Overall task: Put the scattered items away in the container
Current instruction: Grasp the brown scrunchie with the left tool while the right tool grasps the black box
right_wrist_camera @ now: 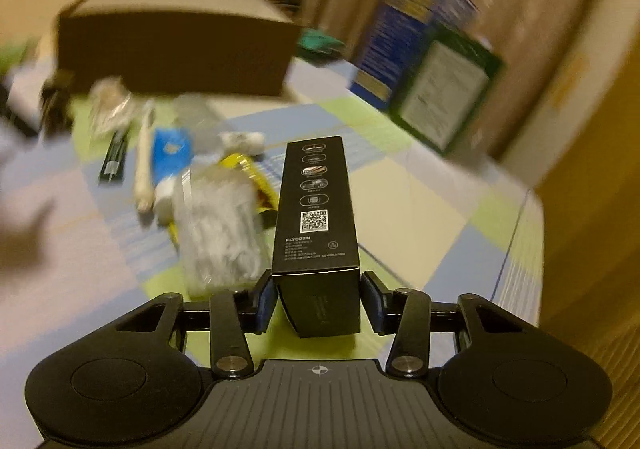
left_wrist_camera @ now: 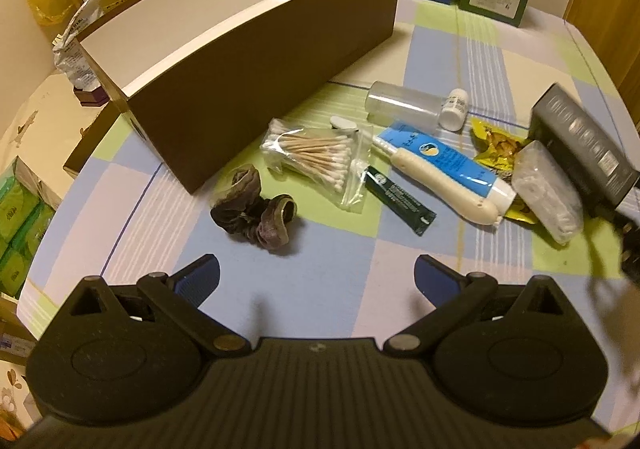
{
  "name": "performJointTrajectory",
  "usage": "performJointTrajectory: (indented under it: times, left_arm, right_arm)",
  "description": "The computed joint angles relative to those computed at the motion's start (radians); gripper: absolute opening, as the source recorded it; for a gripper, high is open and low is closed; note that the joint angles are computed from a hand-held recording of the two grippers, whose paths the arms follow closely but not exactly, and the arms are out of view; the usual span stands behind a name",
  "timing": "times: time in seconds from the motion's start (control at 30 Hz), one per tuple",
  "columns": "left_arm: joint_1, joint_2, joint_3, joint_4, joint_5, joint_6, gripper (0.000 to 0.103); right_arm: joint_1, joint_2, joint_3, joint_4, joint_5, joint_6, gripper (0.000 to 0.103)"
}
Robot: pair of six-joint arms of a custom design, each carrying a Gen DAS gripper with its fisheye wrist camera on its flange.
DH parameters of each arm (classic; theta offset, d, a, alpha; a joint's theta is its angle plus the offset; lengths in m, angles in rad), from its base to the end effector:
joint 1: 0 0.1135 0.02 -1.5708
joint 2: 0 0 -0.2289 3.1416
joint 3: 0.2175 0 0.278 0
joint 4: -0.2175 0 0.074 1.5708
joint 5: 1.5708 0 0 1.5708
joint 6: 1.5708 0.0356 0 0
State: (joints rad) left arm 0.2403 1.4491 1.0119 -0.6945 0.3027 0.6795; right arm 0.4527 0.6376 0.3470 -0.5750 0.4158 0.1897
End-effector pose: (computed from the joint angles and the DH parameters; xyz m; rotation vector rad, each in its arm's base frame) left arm 0.3031 0.0633 0.1824 0.6567 2.5336 -0.0984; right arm 0.1703 0.0669 0.1483 -0.1269 2.3465 -0.1968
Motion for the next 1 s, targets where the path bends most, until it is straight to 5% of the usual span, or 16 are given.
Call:
performJointTrajectory:
  times: [0.17,0.57,0.67,0.8,1.0]
  left_arm:
    - [0.009,0.041,0.012,0.036,-0.001,0.015,0.102]
    - [0.045,0.222,0.100,0.206,0.060,0.032,0.085]
    - [0.037,0.271,0.124,0.227,0.074,0.070,0.072]
    - [0.039,0.335,0.167,0.217,0.103,0.121,0.053]
    - [0.059,0.362,0.192,0.191,0.134,0.173,0.029]
  right_arm:
    - [-0.170,-0.026,0.053,-0.074,-0.179,0.099,0.040]
    - [-0.168,0.016,0.085,-0.092,-0.181,0.133,0.041]
    - [-0.171,0.007,0.088,-0.093,-0.178,0.137,0.045]
    - [-0.169,-0.007,0.100,-0.104,-0.158,0.142,0.065]
    - [-0.165,0.020,0.134,-0.106,-0.166,0.146,0.066]
